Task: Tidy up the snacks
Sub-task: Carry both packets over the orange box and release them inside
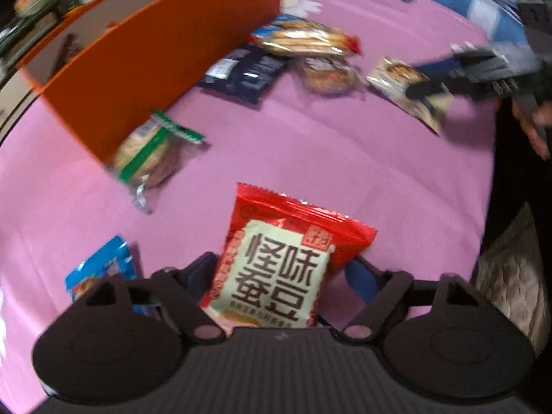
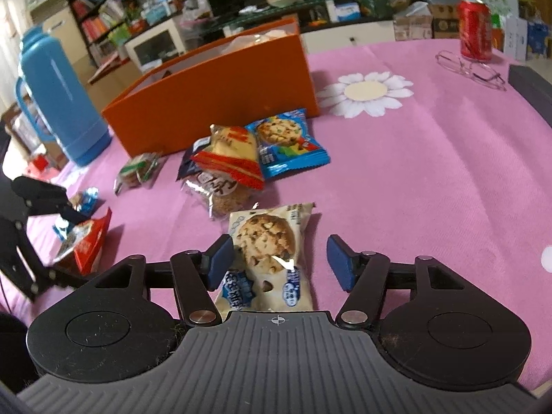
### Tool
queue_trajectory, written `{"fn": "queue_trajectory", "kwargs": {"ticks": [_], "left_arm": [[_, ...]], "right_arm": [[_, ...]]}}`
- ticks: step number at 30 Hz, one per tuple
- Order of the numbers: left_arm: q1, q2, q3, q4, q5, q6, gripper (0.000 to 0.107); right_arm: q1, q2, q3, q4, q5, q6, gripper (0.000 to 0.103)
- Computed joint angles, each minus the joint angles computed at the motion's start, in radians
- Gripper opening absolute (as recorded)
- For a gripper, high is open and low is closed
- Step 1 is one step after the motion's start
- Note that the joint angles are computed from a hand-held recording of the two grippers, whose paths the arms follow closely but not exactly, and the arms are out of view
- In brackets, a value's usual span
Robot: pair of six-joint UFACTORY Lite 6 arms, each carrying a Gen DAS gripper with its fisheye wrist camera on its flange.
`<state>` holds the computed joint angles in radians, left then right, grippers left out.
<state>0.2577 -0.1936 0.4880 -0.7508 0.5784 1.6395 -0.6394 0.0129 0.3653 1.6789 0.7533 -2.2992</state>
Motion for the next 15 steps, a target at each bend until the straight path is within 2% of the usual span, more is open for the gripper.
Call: {"fn": "queue_trajectory", "kwargs": {"ticks": [2,4,5,7,9,11,12,15], "left_arm": [[0.025,-0.035,-0.035,-0.045,-0.014,-0.003,0.075],[0.028,-0.075,-0.067,-0.07,-0.028,-0.041,0.067],[0.025,-0.097,-0.082,-0.078,-0.037,-0.066,0.06],[0.009,-0.173,-0.13,-0.06,-0.062,-0.162,0.057],[-0.013,-0.267,-0.188,-0.027,-0.09,-0.281,0.053],[-0.002,-0.363,-0.224,0.022,-0.069,-0.394,0.051],[0.039,-0.413,-0.231,0.009,-0.016,-0.403,0.051],[0.11,-0.484,-0.184,-0.026,0.089,-0.449,0.051]], "right_arm": [[0.01,0.006,0.004,-0.032,0.017,0.042,0.049],[0.056,-0.028,-0.02,0.022,-0.022,0.008,0.048],[0.075,-0.045,-0.037,0.056,-0.044,-0.034,0.046],[0.129,-0.104,-0.086,0.156,-0.107,-0.148,0.033],[0.16,-0.173,-0.128,0.2,-0.161,-0.2,0.032],[0.111,-0.215,-0.138,0.083,-0.145,-0.09,0.032],[0.072,-0.235,-0.138,0.009,-0.122,-0.025,0.032],[-0.057,-0.336,-0.103,-0.247,0.012,0.22,0.032]]}}
